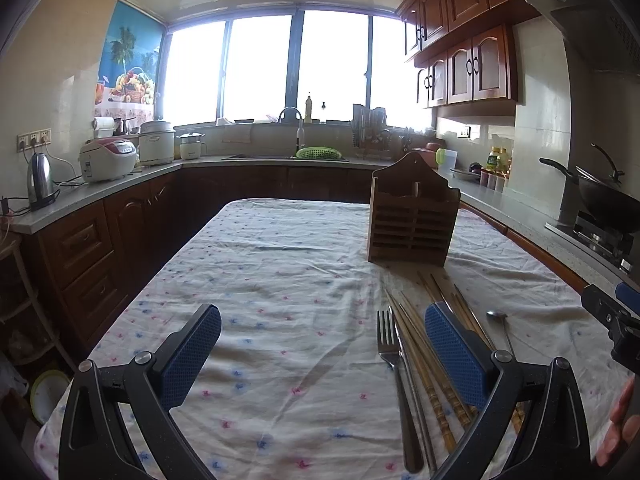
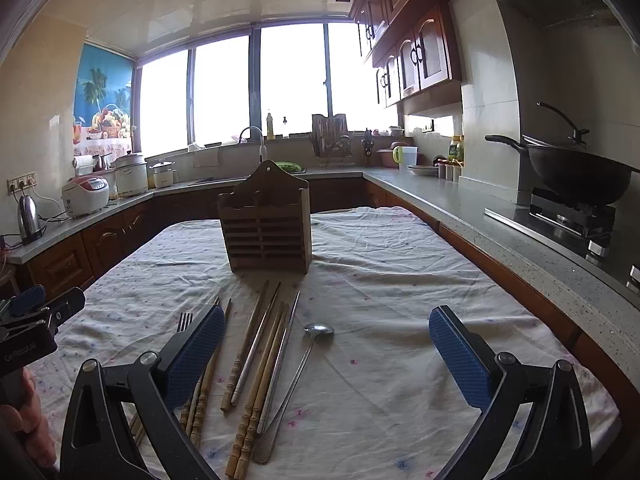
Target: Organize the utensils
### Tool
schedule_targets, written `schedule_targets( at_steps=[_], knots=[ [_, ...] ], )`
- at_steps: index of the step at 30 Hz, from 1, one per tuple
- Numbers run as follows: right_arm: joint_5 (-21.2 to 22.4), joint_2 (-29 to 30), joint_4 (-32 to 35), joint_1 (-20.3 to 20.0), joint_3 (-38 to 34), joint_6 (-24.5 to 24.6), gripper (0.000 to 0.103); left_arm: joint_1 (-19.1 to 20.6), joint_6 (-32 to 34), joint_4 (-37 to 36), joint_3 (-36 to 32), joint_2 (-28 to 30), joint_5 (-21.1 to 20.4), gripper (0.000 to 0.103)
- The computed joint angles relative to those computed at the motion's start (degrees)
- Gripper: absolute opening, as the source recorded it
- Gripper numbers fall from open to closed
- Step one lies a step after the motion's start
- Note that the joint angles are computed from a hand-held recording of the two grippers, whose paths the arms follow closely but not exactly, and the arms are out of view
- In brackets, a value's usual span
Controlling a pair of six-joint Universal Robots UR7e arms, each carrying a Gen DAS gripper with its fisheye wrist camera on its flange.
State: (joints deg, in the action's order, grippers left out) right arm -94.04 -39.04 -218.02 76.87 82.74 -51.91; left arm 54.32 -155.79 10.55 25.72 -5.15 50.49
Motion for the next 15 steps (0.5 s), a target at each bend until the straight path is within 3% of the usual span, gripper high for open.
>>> schedule_targets(
  at_steps=[15],
  knots=[
    [0.1,-0.7,0.7,0.6,1.3,0.5,0.103,-0.4,1.0,-0.1,0.1,0.0,-0.4,0.102]
  ],
)
